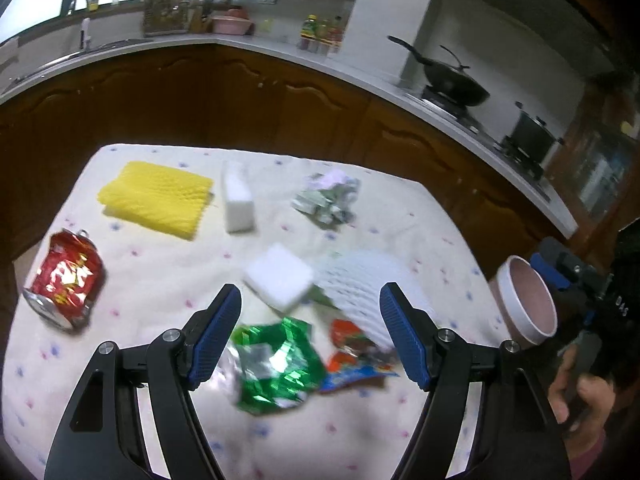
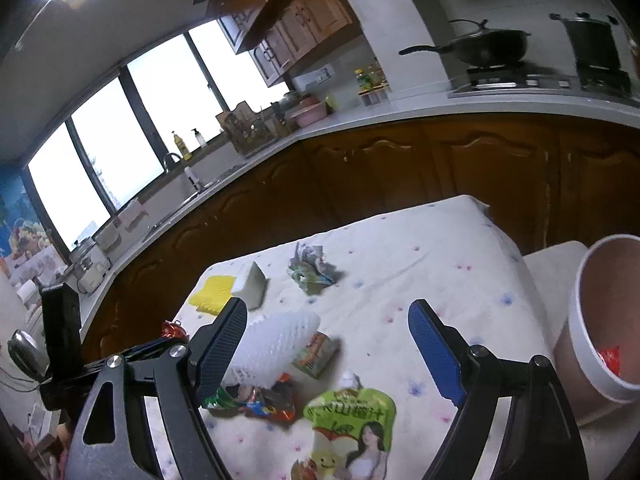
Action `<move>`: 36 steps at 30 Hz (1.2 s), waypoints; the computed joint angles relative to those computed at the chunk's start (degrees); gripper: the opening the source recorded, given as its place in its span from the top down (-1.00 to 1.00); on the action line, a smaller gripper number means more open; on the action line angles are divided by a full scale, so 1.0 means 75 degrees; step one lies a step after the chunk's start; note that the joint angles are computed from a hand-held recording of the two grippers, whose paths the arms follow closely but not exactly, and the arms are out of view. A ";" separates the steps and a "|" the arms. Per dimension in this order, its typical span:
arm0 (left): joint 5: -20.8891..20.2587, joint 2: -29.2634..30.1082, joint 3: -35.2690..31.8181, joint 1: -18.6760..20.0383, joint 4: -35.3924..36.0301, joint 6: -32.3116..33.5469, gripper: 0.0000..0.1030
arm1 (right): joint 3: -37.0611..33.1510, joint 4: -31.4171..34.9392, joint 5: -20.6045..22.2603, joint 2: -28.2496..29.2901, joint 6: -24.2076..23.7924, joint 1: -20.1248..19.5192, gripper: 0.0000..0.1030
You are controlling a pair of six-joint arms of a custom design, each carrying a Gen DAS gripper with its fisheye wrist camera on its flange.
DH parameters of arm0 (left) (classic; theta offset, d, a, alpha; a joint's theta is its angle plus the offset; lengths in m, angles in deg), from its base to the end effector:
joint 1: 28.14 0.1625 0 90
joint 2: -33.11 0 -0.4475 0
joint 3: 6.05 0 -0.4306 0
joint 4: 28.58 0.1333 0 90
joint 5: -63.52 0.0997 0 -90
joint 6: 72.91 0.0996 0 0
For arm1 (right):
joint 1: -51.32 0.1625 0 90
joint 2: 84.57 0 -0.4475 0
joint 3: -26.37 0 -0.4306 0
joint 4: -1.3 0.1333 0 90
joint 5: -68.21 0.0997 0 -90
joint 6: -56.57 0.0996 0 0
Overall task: Collect trash
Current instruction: 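Move both tools back over the table toward the white foam block, then grasp the white foam block with the left tool while the right tool grasps crumpled paper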
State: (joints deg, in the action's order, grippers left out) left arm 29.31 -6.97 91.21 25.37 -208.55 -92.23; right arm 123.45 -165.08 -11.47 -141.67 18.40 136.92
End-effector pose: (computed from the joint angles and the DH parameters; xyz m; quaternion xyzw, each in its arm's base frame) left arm -0.2369 -0.6829 0.0957 -0.0040 0.8581 -0.4305 0.2799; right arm 0.0961 -0.7209 0.2419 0.3017 -0.8972 0.3209 0.0333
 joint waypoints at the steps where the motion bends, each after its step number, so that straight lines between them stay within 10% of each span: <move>1: 0.0034 -0.0021 -0.0020 0.0038 0.0027 0.0032 -0.42 | -0.0092 0.0073 -0.0017 0.0060 -0.0003 0.0031 -0.65; 26: 0.0302 0.1097 -0.3137 0.1417 0.2614 0.0421 -0.41 | -0.4473 0.3135 -0.1743 0.3404 -0.0260 0.1011 -0.65; 29: 0.0180 0.1159 -0.3303 0.1502 0.2889 0.0307 0.05 | -0.5047 0.3584 -0.1941 0.3799 -0.0157 0.1002 -0.61; 30: 0.0047 0.1134 -0.3319 0.1539 0.3003 0.0200 0.18 | -0.5166 0.3690 -0.1967 0.3880 -0.0152 0.1000 -0.51; 32: -0.0038 0.1122 -0.3350 0.1573 0.3113 0.0112 0.43 | -0.5293 0.3838 -0.2039 0.3980 -0.0216 0.0987 0.33; 36: 0.0052 0.1099 -0.3208 0.1500 0.2773 0.0466 0.47 | -0.5006 0.3719 -0.2013 0.3801 -0.0361 0.0978 0.55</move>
State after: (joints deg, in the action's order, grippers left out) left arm 29.70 1.27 67.15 36.62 -187.75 -88.73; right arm 85.90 -137.19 -26.57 -113.16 15.69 144.26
